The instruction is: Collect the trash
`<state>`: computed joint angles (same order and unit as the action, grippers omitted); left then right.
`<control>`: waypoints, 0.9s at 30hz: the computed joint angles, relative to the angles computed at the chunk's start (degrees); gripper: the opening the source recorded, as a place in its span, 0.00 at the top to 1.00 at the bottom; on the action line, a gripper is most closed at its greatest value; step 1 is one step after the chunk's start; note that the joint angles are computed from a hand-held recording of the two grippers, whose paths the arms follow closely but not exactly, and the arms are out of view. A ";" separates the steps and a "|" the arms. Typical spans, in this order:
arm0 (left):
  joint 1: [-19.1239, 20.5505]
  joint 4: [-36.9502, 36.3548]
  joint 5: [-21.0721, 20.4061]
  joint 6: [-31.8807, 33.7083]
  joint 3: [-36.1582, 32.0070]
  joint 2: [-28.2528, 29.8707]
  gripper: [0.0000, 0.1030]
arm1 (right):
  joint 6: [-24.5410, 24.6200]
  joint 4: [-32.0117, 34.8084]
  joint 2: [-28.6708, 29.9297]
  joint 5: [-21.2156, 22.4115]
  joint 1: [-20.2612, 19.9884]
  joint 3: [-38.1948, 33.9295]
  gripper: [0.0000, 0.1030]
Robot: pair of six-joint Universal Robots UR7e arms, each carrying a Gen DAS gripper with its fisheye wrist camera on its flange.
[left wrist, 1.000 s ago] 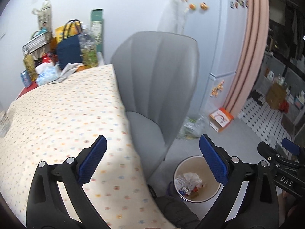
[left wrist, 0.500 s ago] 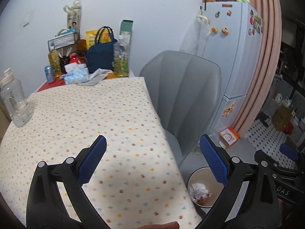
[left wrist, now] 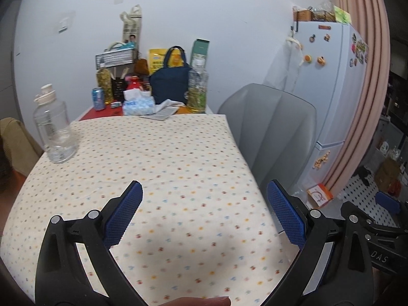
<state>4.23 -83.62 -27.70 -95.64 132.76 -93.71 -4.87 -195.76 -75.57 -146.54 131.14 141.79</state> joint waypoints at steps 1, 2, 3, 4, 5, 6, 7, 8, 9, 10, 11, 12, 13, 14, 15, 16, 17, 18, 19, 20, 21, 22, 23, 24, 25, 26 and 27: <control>-0.63 2.62 -0.34 -1.93 -0.15 -0.72 0.06 | 0.49 0.20 0.18 0.07 0.51 0.01 0.08; -1.16 4.72 -0.67 -3.52 -0.30 -1.23 0.06 | 0.68 0.27 0.30 0.19 0.79 0.00 0.08; -1.60 6.13 -0.94 -4.64 -0.38 -1.56 0.06 | 0.83 0.29 0.43 0.22 1.13 0.00 0.08; -2.00 7.61 -1.15 -5.68 -0.52 -1.93 0.06 | 1.05 0.34 0.68 0.20 1.69 -0.01 0.08; -2.49 9.42 -1.38 -6.97 -0.72 -2.32 0.06 | 0.99 0.30 0.77 0.31 1.89 0.05 0.08; -2.93 11.13 -1.62 -8.39 -0.98 -2.55 0.06 | 1.08 0.47 0.87 0.30 2.23 0.07 0.08; -3.31 12.16 -1.81 -9.22 -1.10 -2.69 0.06 | 1.14 0.63 0.82 0.30 2.44 0.14 0.08; -3.74 13.36 -2.01 -10.21 -1.26 -2.82 0.06 | 1.25 0.78 0.86 0.28 2.71 0.11 0.08; -4.13 14.53 -2.14 -11.21 -1.43 -2.90 0.06 | 1.35 0.86 0.91 0.28 2.91 0.06 0.08; -4.41 15.22 -2.19 -11.82 -1.54 -2.99 0.06 | 1.31 0.91 0.77 0.32 2.98 0.09 0.08; -4.65 15.46 -2.30 -12.10 -1.57 -3.00 0.06 | 1.40 0.94 0.68 0.21 3.20 0.14 0.08; -4.74 15.54 -2.30 -12.15 -1.61 -3.01 0.06 | 1.46 0.88 0.74 0.10 3.38 0.12 0.08; -4.88 15.80 -2.39 -12.33 -1.64 -2.92 0.06 | 1.42 0.83 0.62 0.04 3.52 0.16 0.08; -5.02 15.94 -2.47 -12.39 -1.60 -2.95 0.06 | 1.41 0.78 0.63 0.01 3.58 0.15 0.08; -5.13 15.88 -2.53 -12.34 -1.52 -2.90 0.06 | 1.38 0.69 0.67 0.03 3.62 0.16 0.08; -5.22 15.72 -2.61 -12.32 -1.45 -2.76 0.06 | 1.28 0.63 0.57 0.13 3.60 0.25 0.08; -5.08 15.45 -2.58 -12.06 -1.43 -2.62 0.06 | 1.20 0.57 0.57 0.31 3.46 0.32 0.08; -4.86 15.31 -2.51 -12.06 -1.40 -2.59 0.06 | 1.19 0.61 0.55 0.52 3.26 0.38 0.08; -4.66 15.16 -2.46 -12.20 -1.34 -2.69 0.06 | 1.42 0.98 0.47 0.85 2.96 0.42 0.08; -4.64 14.99 -2.50 -12.35 -1.24 -2.83 0.06 | 1.77 1.46 0.45 1.09 2.80 0.38 0.08; -4.59 14.84 -2.51 -12.44 -1.10 -3.00 0.06 | 1.95 1.75 0.45 1.40 2.61 0.37 0.08; -4.61 14.92 -2.57 -12.64 -1.00 -3.04 0.06 | 1.94 1.69 0.58 1.43 2.58 0.37 0.08; -4.62 14.96 -2.65 -12.71 -0.95 -3.06 0.06 | 1.84 1.52 0.79 1.44 2.59 0.38 0.08; -4.57 14.83 -2.70 -12.67 -0.95 -2.96 0.06 | 1.78 1.43 0.90 1.54 2.58 0.46 0.08; -4.56 14.80 -2.83 -12.67 -0.86 -3.06 0.06 | 1.98 1.56 1.05 1.50 2.72 0.46 0.08; -4.60 14.72 -2.94 -12.72 -0.89 -2.88 0.06 | 2.03 1.54 1.21 1.53 2.73 0.48 0.08; -4.60 14.76 -3.01 -12.68 -0.88 -2.87 0.06 | 2.02 1.45 1.23 1.54 2.76 0.59 0.08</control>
<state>-0.36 -68.86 -30.71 -108.32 131.88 -96.58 -2.85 -194.31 -74.35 -145.00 133.90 142.37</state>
